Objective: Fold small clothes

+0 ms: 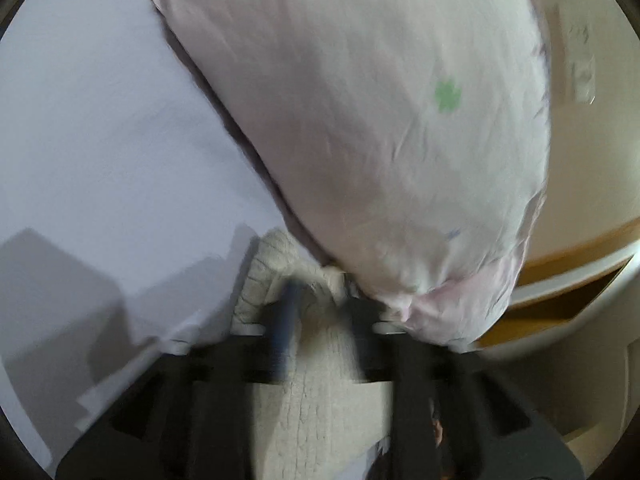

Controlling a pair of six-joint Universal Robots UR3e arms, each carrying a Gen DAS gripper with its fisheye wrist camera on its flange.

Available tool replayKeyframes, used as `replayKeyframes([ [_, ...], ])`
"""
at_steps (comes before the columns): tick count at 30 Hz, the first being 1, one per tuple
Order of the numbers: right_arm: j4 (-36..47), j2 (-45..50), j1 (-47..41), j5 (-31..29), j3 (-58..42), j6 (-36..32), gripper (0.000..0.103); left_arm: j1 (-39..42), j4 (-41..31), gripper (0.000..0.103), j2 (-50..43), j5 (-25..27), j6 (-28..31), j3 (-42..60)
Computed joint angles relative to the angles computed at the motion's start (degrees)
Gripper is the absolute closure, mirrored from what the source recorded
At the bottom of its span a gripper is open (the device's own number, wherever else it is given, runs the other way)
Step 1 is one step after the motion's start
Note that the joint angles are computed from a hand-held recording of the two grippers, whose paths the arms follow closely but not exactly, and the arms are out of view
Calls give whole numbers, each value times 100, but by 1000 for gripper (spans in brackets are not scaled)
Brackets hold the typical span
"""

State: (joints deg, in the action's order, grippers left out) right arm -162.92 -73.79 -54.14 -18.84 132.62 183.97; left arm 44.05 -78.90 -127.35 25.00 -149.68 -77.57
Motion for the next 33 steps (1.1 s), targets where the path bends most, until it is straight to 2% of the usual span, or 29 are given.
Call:
replayKeyframes([
  [1,847,-437,-213,120,152,-708,8,106,502,22,216,47,-173,-360],
  [2,2047,-980,-459,235,293,-1714,8,255,601,20,510,122,62,-680],
  [4,4177,-1787,-882,282,355,-3543,8,381,-99,20,865,334,960,-858],
  [5,4765,-2091,-1054,272,451,-4197,7,417,-198,20,1025,462,1225,-1009],
  [6,4872,-2193,-1088,240,507,-4395,7,406,-186,20,1175,628,1410,-1176],
  [8,4274,-2067,-981,92,648,-4066,7,348,-182,21,1394,995,1717,-1428],
  [10,4753,-1929,-862,83,418,-4374,7,181,21,25,1476,1228,1677,-1634],
  [11,4497,-1923,-754,94,440,-4213,7,125,144,28,1515,1304,1631,-1742],
  [13,4116,-1938,-656,68,534,-4047,7,-6,835,36,1717,1346,1360,-2219],
  [15,4204,-1853,-570,120,452,-4076,7,-124,1166,62,1628,1459,898,-2275],
  [16,4340,-1842,-565,128,413,-4144,7,-185,928,76,1455,1513,695,-2087],
  [19,5397,-1824,-681,164,146,-4772,7,-144,533,83,1256,1246,408,-1893],
  [21,6003,-1879,-734,236,-19,-5136,7,-132,-90,86,1442,824,658,-1746],
  [23,6588,-2041,-840,283,-166,-5548,7,-343,-261,87,1908,474,707,-1784],
  [26,6375,-2351,-959,226,-98,-5424,7,-1149,-286,88,2368,-145,536,-1627],
  [27,6057,-2488,-1015,162,-14,-5236,7,-1539,-47,88,2375,-324,361,-1584],
  [29,5088,-2724,-1147,5,220,-4684,7,-2529,1256,88,2068,-539,-490,-1549],
  [30,4911,-2781,-1207,-43,263,-4596,7,-3113,2119,88,1707,-318,-1281,-1316],
  [31,4811,-2814,-1287,-80,278,-4582,7,-3713,2693,88,1107,-419,-1593,-972],
  [33,4311,-2784,-1451,-287,335,-4369,7,-4615,2796,87,170,72,-2074,91],
])
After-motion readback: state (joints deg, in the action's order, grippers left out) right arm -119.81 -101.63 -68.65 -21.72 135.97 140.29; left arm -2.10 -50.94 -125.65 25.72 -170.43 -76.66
